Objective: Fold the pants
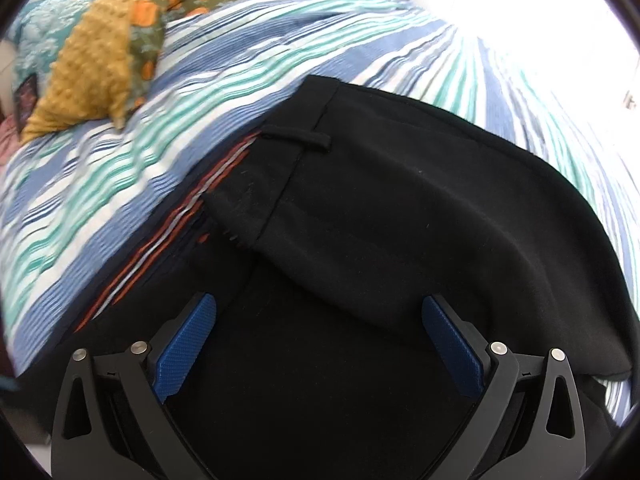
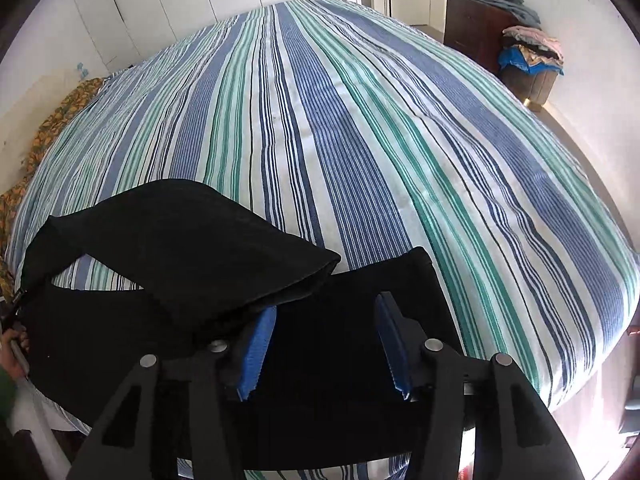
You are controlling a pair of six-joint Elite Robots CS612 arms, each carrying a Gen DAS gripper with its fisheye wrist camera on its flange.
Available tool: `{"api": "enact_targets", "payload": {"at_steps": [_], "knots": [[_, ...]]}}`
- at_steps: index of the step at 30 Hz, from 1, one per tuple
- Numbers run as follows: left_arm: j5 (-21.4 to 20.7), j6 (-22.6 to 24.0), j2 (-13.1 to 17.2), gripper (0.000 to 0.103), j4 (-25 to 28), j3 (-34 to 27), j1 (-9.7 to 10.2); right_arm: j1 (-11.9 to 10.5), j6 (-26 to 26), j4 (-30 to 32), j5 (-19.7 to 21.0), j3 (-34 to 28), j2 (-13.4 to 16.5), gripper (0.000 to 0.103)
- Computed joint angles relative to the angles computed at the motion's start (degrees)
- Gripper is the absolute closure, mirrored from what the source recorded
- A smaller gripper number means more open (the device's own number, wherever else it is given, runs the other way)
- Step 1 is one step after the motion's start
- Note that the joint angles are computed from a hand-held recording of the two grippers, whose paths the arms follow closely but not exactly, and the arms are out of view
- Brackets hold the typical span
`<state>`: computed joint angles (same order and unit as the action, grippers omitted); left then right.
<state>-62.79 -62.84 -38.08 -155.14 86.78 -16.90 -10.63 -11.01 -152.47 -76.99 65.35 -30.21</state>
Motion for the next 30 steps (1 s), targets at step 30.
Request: {"api": "enact_targets", "payload": {"at_steps": [30], "knots": [[-2.9, 15.5, -3.0, 0.001, -8.6, 4.9, -8.01, -0.1, 41.4, -29.6, 20.7, 10.0, 1.4, 0.019]]}}
